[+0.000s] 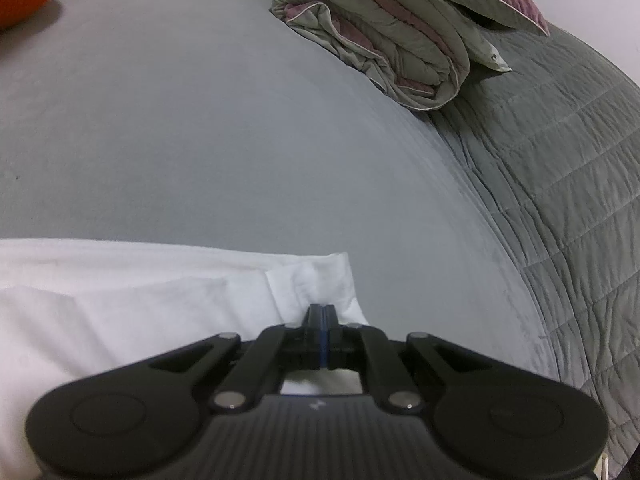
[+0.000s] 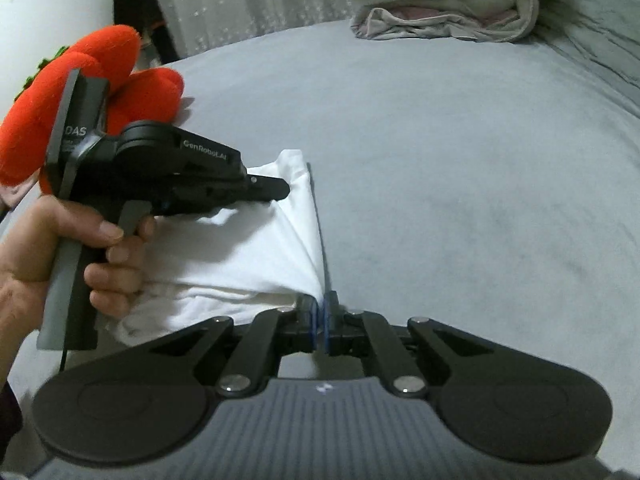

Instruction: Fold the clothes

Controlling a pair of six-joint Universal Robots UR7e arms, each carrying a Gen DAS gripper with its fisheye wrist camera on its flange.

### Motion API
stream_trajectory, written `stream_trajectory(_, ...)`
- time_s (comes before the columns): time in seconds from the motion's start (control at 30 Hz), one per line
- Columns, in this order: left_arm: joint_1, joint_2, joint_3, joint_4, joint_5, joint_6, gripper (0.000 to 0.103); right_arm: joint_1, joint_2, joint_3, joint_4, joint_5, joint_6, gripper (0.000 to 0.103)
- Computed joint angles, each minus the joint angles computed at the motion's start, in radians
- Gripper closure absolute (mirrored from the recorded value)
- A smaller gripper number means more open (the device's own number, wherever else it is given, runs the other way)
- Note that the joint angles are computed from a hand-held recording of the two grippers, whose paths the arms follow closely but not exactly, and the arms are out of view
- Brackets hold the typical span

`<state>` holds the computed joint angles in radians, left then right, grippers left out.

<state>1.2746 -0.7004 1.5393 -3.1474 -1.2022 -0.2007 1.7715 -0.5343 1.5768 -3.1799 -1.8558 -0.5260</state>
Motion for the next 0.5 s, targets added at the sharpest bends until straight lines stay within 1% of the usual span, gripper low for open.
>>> stream_trajectory(0.07, -0.002, 0.001, 0.0, 0.001, 0.004, -0.001, 0.1, -0.006, -0.006, -0.001, 0.019, 0.019, -0.013, 0.101)
stream_trajectory(0.13, -0.005, 0.001, 0.002, -0.002, 0.01, 0.001, 0.1, -0.013, -0.014, 0.017, 0.003, 0.057, -0.037, 0.101)
stream_trajectory(0.17, -0.006, 0.001, 0.004, -0.004, 0.012, 0.002, 0.1, -0.016, -0.016, 0.019, 0.012, 0.062, -0.053, 0.1)
stream_trajectory(0.23, -0.006, 0.0, 0.003, -0.003, 0.01, 0.002, 0.1, -0.016, 0.002, 0.016, -0.032, 0.047, -0.11, 0.098)
stream_trajectory(0.33, -0.005, -0.001, -0.002, 0.006, 0.009, 0.002, 0.1, -0.019, 0.0, 0.013, -0.029, 0.037, -0.102, 0.099)
stream_trajectory(0.4, -0.006, 0.0, -0.004, 0.009, 0.01, 0.002, 0.1, -0.018, 0.003, 0.009, -0.027, 0.032, -0.093, 0.097)
stream_trajectory(0.43, -0.005, -0.001, -0.003, 0.008, 0.009, 0.0, 0.1, -0.017, 0.006, 0.006, -0.027, 0.031, -0.087, 0.095)
stream_trajectory(0.47, -0.005, -0.001, -0.002, 0.007, 0.008, -0.002, 0.1, -0.015, 0.01, 0.004, -0.027, 0.03, -0.081, 0.087)
stream_trajectory(0.5, -0.005, -0.002, -0.001, 0.007, 0.007, -0.004, 0.1, -0.012, 0.008, 0.007, -0.022, 0.021, -0.108, 0.084)
